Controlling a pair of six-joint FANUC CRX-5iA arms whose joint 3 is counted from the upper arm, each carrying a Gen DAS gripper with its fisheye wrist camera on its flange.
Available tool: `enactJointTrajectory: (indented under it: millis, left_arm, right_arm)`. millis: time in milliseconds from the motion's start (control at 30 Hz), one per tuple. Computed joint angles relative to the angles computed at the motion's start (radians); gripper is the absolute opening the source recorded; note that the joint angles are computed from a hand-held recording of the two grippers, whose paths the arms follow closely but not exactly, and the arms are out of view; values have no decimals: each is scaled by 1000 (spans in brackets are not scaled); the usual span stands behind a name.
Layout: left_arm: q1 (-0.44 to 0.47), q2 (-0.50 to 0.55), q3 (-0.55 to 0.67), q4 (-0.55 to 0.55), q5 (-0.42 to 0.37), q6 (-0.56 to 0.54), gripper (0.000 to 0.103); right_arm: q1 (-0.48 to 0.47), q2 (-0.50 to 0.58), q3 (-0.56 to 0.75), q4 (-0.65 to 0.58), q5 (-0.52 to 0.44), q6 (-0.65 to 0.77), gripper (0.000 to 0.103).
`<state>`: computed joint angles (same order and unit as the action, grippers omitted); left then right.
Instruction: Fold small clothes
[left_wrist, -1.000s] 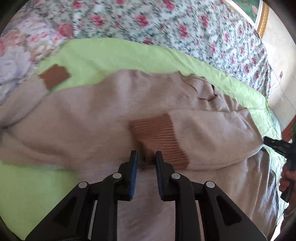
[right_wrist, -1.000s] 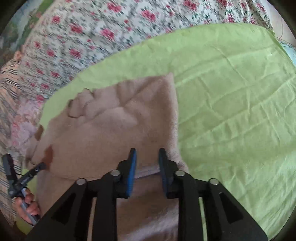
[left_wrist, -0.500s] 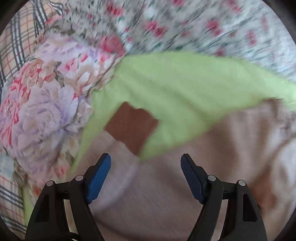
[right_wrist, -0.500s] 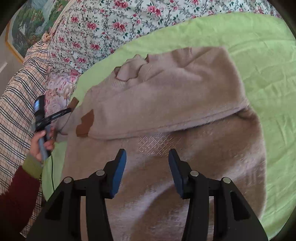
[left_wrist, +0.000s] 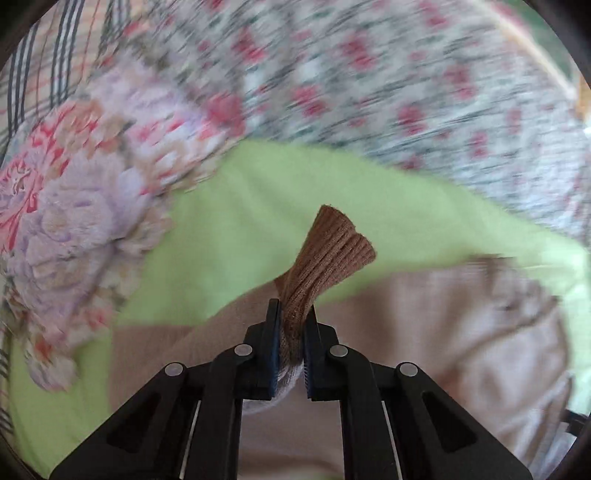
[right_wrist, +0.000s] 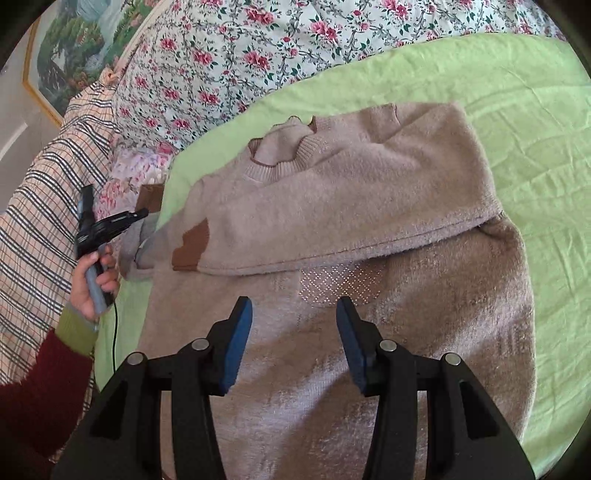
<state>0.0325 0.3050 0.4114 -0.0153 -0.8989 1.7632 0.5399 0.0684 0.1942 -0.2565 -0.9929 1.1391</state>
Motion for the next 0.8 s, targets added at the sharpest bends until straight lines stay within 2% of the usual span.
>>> enactJointTrajectory:
  millis: [133, 267, 433, 600, 667, 800]
  left_arm:
    - [-89, -55, -100, 151, 124, -63, 8]
    - [-205, -9, -73, 198, 177, -99, 9]
    - [-317, 130, 58, 199, 156, -98, 9]
    - [-364, 233, 149, 199, 90, -106, 12]
    - [-370, 248, 152, 212, 62, -123, 19]
    - [-359, 179, 36, 256, 100, -171, 51]
  right_arm:
    - [-6, -21, -25, 1, 7, -23, 49]
    - [-26, -42, -54, 8, 19, -52, 49]
    - [-51, -63, -88, 22, 42, -87, 49]
    - [-73, -55, -86, 28, 40, -94, 49]
    - [-78, -47, -77, 23, 43, -91, 49]
    - [-77, -21, -52, 17, 73, -99, 49]
